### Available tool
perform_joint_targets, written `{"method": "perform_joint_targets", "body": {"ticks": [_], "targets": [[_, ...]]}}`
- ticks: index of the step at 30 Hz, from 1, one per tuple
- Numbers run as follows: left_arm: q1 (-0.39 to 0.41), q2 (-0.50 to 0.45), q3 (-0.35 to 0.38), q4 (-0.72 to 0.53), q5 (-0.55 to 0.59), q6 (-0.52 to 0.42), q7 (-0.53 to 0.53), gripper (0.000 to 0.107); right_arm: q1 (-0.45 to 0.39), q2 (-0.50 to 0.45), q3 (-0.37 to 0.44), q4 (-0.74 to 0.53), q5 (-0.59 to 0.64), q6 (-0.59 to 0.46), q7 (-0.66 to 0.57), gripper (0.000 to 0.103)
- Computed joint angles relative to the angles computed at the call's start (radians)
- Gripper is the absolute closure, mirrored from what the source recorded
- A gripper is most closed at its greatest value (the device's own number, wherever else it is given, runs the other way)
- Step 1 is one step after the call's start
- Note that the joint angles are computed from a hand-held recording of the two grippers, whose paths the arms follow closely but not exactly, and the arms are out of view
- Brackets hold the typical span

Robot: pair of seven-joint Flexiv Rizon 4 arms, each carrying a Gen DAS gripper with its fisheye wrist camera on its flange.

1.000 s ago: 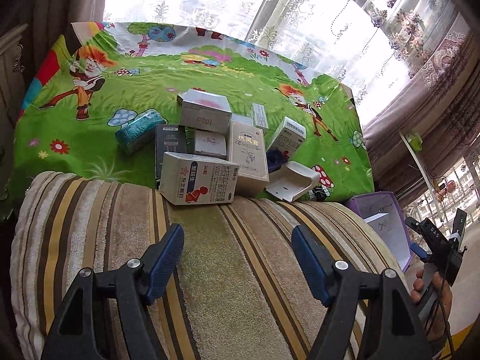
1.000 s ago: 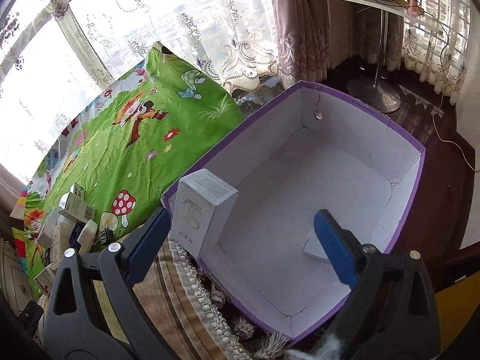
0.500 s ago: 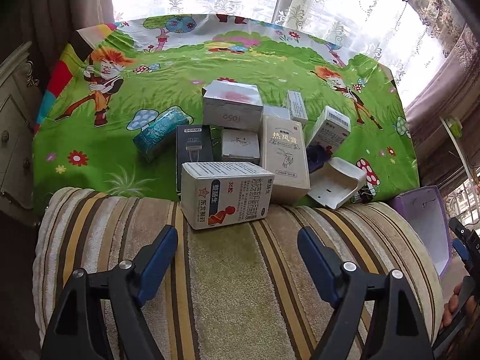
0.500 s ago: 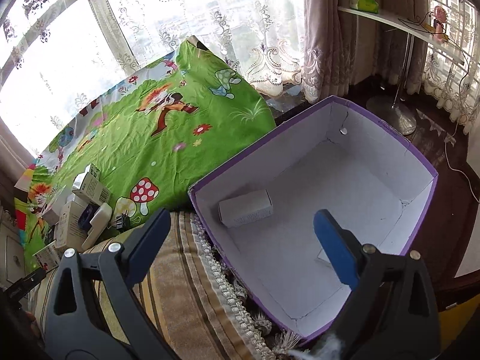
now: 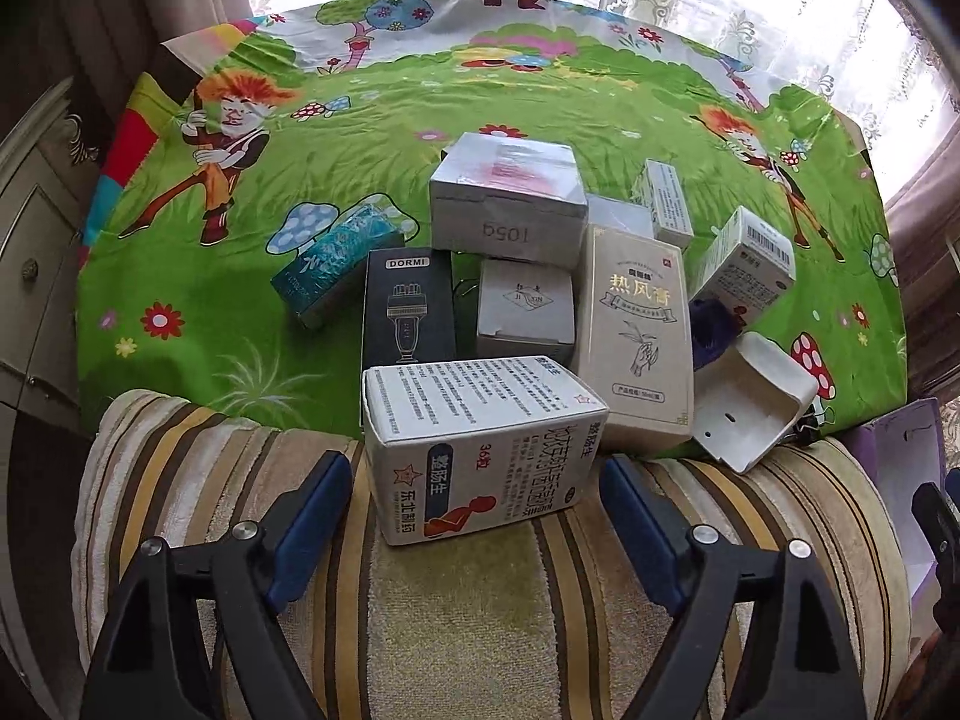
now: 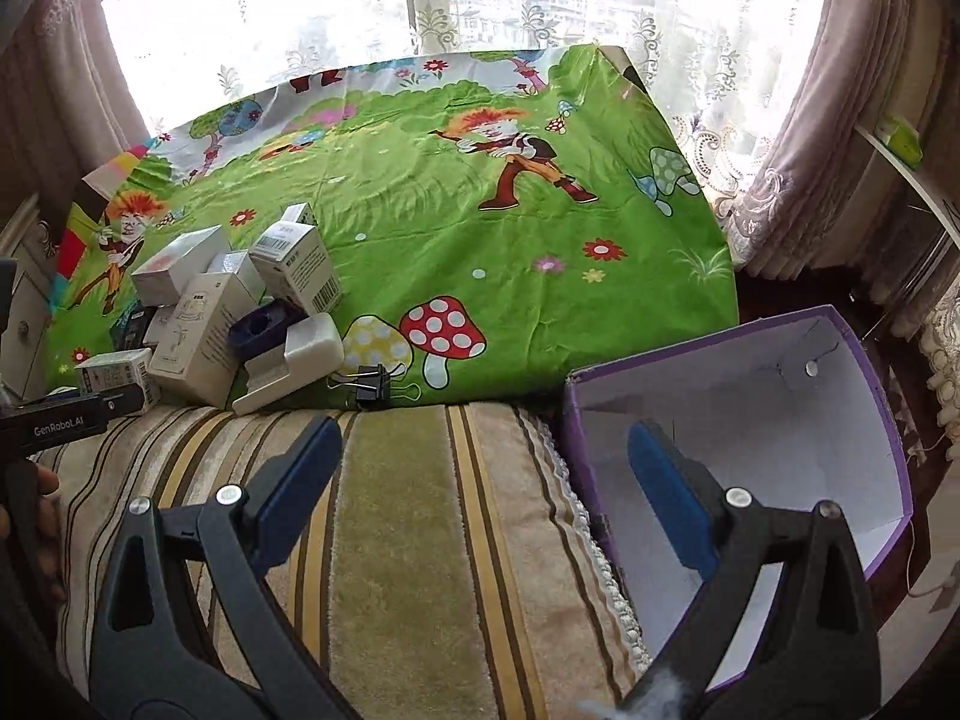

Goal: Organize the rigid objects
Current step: 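Grasp the white plastic holder with the right gripper while the left grasps the red-printed box, then carry both items to the purple box and open both grippers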

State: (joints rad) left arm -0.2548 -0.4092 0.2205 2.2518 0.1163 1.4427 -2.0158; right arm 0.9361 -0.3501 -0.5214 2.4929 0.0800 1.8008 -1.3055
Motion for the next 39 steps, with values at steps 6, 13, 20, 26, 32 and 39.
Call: {"method": "perform_joint_targets", "body": {"ticks": [6, 13, 20, 26, 32, 39], "targets": [[0.019, -0.021, -0.011, 0.006, -0.014, 0.043, 0.001, 0.024, -0.049, -0.041, 0.074, -0.07, -0.106, -0.059, -0.04, 0.006], [0.099, -0.02, -0.098, 0.082, -0.119, 0.172, 0.072, 0.029, -0.183, -0.102, 0.216, -0.19, -0.218, -0.14, -0.015, 0.006], [0.241, -0.019, -0.253, 0.161, -0.202, 0.31, 0.14, 0.029, -0.3, -0.169, 0.327, -0.3, -0.31, -0.225, 0.038, 0.006], [0.285, -0.022, -0.306, 0.184, -0.232, 0.354, 0.168, 0.029, -0.427, -0.214, 0.455, -0.383, -0.362, -0.318, 0.063, 0.024], [0.32, -0.026, -0.341, 0.195, -0.23, 0.378, 0.17, 0.029, -0.538, -0.243, 0.575, -0.422, -0.388, -0.369, 0.056, 0.061], [0.34, -0.025, -0.357, 0.207, -0.219, 0.404, 0.158, 0.029, -0.565, -0.216, 0.589, -0.37, -0.381, -0.276, 0.077, 0.063]]}}
